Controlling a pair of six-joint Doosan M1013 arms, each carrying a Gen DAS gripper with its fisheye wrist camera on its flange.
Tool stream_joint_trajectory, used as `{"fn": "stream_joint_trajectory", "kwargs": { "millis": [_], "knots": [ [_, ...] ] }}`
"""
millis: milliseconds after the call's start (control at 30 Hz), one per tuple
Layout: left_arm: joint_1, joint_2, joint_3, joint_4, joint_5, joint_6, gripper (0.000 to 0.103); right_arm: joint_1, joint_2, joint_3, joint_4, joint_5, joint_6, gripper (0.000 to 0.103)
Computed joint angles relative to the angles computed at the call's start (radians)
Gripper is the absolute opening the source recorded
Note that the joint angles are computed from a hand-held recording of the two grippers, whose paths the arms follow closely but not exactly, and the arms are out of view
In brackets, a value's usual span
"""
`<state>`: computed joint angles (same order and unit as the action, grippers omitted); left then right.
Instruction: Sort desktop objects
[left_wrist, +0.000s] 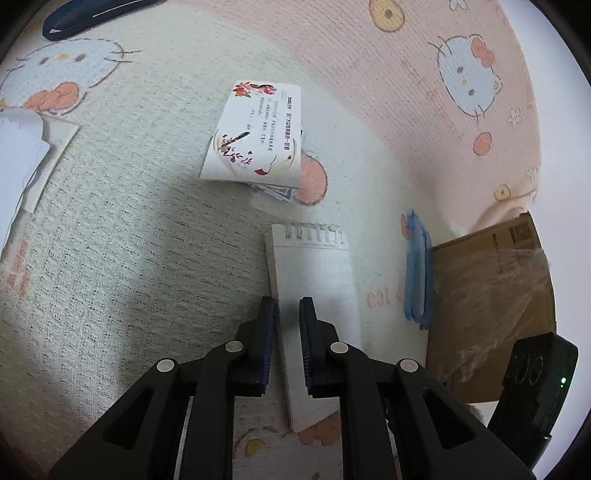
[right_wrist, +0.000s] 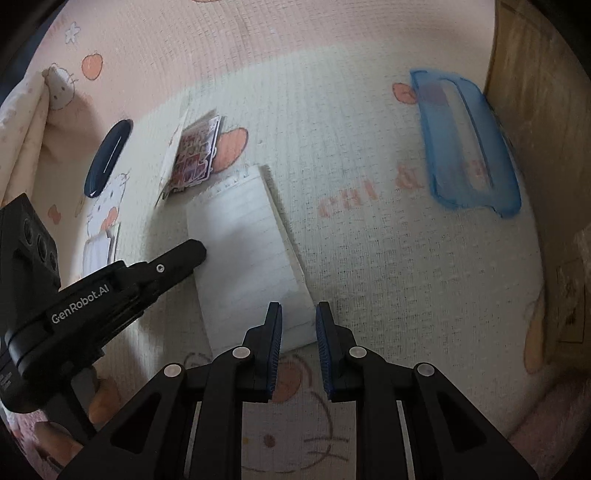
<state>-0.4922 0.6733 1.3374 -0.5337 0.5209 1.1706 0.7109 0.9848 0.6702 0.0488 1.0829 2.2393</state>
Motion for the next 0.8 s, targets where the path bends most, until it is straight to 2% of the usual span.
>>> {"fn": "stream_joint_trajectory", "kwargs": {
  "millis": [67, 133, 300, 367, 467, 533, 633, 800],
  "knots": [
    [0.007, 0.0, 0.002, -0.053, 0.014, 0.025, 0.015, -0.004, 0.0, -0.001, 0.017, -0.002, 0.004, 0.016],
    [0.015, -0.007, 0.017, -0.117, 0.028, 0.057, 0.016, -0.006, -0.013, 0.021, 0.024, -0.052, 0.011, 0.016],
    [0.006, -0.016, 0.032, -0.107, 0.033, 0.035, 0.017, -0.005, -0.028, 0.047, -0.006, -0.153, 0.014, 0.016],
    [0.001, -0.016, 0.032, -0.093, 0.028, 0.028, 0.017, -0.005, -0.017, 0.033, -0.008, -0.145, 0.012, 0.016],
    [0.001, -0.018, 0.038, -0.132, 0.021, 0.048, 0.016, -0.014, -0.006, 0.034, 0.031, -0.14, 0.017, 0.016],
    [0.001, -0.023, 0.05, -0.159, 0.005, 0.056, 0.016, -0.019, -0.021, 0.077, 0.056, -0.198, 0.024, 0.016],
    [0.002, -0.024, 0.057, -0.214, 0.0, 0.083, 0.016, -0.017, -0.033, 0.105, 0.03, -0.231, 0.048, 0.016],
    [-0.01, -0.027, 0.036, -0.108, 0.012, 0.014, 0.016, -0.016, -0.039, 0.12, 0.011, -0.249, 0.061, 0.016]
  ]
}}
